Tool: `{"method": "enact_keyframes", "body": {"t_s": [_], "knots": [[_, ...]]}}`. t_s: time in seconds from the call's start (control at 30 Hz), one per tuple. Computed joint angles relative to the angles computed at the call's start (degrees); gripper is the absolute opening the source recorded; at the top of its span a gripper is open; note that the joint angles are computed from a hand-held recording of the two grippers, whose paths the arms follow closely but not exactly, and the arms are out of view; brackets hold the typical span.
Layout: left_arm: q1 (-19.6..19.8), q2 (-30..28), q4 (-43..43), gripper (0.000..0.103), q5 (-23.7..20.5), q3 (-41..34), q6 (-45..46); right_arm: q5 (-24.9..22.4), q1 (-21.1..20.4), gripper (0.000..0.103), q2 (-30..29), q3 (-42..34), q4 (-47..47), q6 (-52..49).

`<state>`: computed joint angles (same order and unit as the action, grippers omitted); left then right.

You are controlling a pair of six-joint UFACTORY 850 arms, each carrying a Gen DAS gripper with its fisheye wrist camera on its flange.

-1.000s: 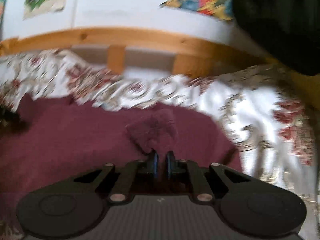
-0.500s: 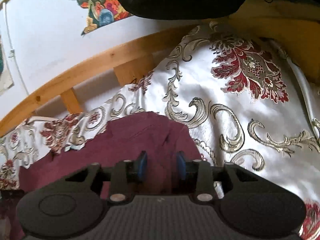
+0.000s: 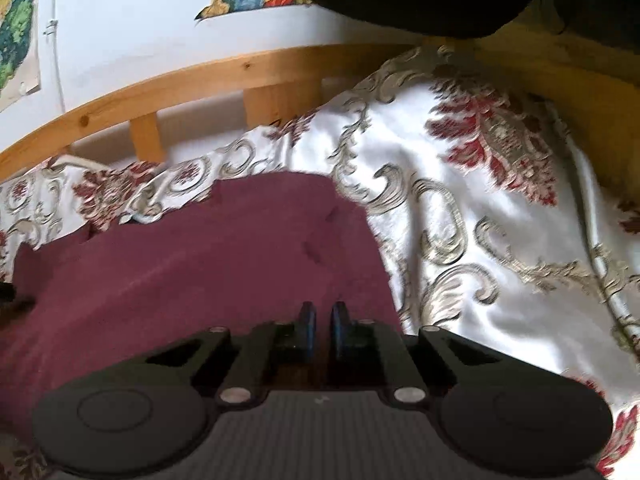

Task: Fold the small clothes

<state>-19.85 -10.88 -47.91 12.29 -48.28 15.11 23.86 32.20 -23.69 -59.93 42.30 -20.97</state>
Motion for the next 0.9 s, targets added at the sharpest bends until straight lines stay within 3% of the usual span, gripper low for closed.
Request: {"method": "enact_keyframes", "body": {"t_s": [0.13,0.2,0.23,0.33,0.4,0.47,0.53,0.63,0.9], "knots": [[-0.69,2.49,-7.02,0.102,1.28,1.51,5.06,1.34,0.74,0.015,0.71,0.64,1.29,0.62],[-1.05,3.73,-8.43,0.102,1.6,2.34,4.72,2.39,1.17,0.028,1.27,1.39,-1.13,3.71],[-1.19,4.29,-7.74,0.102,1.5,2.72,3.24,2.81,1.45,0.04,1.55,1.69,-1.8,4.61],[-1.79,5.76,-8.46,0.102,0.77,3.47,2.6,4.41,2.76,0.048,2.46,2.53,-2.45,5.1],[-2.56,6.87,-9.55,0.102,1.15,4.08,3.43,5.01,3.53,0.064,3.18,3.14,-4.03,6.39],[-3.44,8.13,-12.19,0.102,1.77,4.69,5.99,6.51,4.39,0.088,4.0,4.12,-6.22,8.38],[-4.3,9.25,-14.74,0.102,2.51,5.21,8.07,7.79,5.2,0.095,4.66,4.91,-8.35,10.21],[-5.43,10.84,-16.47,0.102,3.12,5.91,9.73,8.71,6.66,0.103,5.19,5.4,-9.15,10.53],[-8.67,15.18,-25.08,0.102,5.57,9.01,14.57,9.82,10.25,0.103,4.68,4.55,-8.76,7.49]]}}
